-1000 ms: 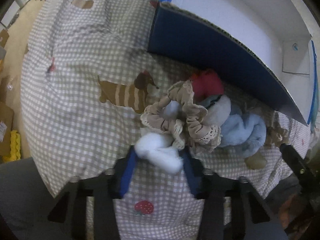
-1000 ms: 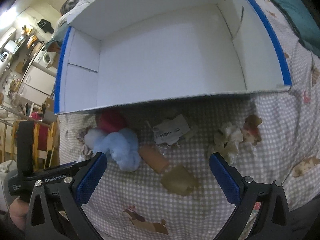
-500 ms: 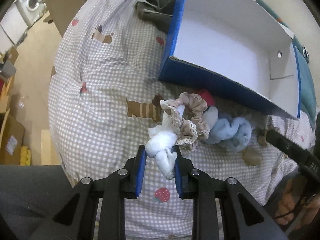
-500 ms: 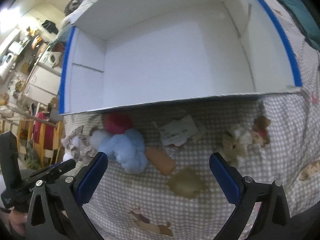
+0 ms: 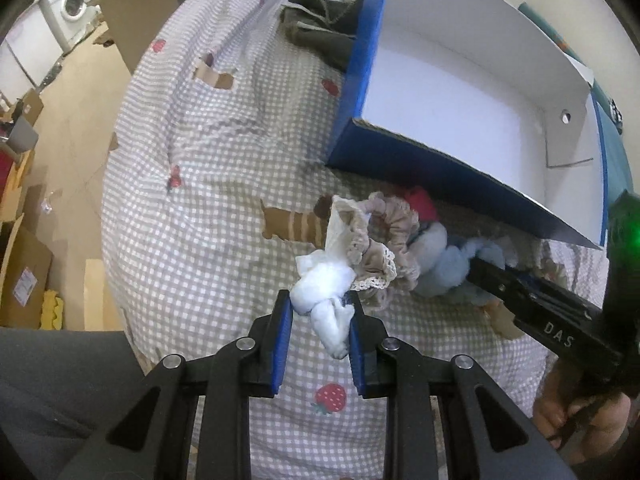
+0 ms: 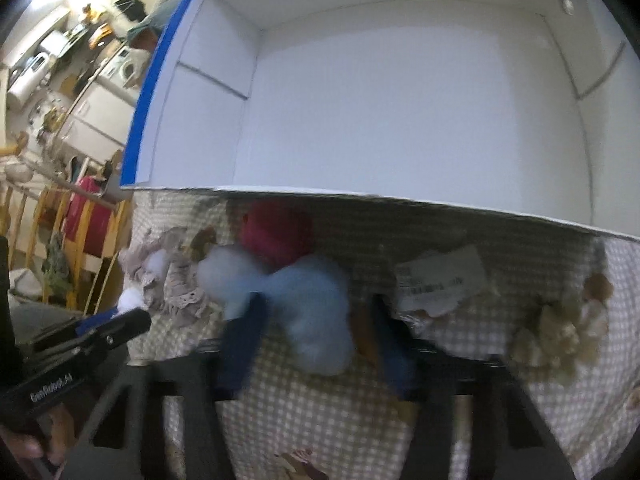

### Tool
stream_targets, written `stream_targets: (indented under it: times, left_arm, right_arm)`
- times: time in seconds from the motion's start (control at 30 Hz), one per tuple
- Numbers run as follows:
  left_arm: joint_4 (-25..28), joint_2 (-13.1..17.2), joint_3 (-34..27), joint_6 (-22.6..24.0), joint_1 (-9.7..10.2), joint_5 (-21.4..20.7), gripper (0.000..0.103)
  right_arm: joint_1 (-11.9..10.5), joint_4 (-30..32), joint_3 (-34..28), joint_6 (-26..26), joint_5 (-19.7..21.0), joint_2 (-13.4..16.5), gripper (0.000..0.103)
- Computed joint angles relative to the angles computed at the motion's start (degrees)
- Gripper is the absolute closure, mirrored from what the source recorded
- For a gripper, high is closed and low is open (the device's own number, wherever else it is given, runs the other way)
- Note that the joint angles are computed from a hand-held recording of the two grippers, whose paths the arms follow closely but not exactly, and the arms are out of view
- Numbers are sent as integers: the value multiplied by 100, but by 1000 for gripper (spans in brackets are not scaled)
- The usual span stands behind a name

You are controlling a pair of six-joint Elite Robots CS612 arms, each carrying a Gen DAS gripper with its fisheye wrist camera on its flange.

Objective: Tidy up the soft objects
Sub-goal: 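Grasp the white sock with the left tool while the right tool grasps the light-blue sock, then carry both socks into the box and open both tools to release them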

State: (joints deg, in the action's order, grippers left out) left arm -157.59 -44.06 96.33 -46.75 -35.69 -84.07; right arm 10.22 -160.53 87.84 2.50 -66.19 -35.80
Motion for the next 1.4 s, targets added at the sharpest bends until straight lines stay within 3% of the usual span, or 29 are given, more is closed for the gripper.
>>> stream_targets:
  times: [0.1, 0.3, 0.4, 0.53, 0.8, 1.07, 1.23, 1.4]
  left_arm:
    - [34, -4, -8, 33, -21, 80, 80]
    - [113, -80, 51, 102, -132, 632, 80]
    - [-146, -100, 131, 21, -101, 438, 80]
    - [-166, -129, 189, -35, -149, 614, 80]
    - [-27, -155, 228, -12, -269, 1004, 80]
    - [-217, -263, 365, -136, -308, 1147, 80]
    - [-451, -449, 443, -322, -356, 1663, 80]
    - [-772, -459, 214, 78, -340, 1927, 80]
  right_arm:
    - [-2, -496, 218, -217, -101, -119, 89]
    - [-143, -1124, 674, -206, 228, -440, 91]
    - [-245, -1384, 914, -146, 387, -582, 91]
    - [-381, -1653, 1164, 37, 562, -710, 92]
    - [-392, -2049, 1326, 255, 484, -731, 92]
    - [-497, -2445, 1481, 435, 726, -790, 92]
    - [-630, -3069, 1567, 685, 962, -806, 92]
    - [-709, -3273, 1444, 858, 988, -844, 92]
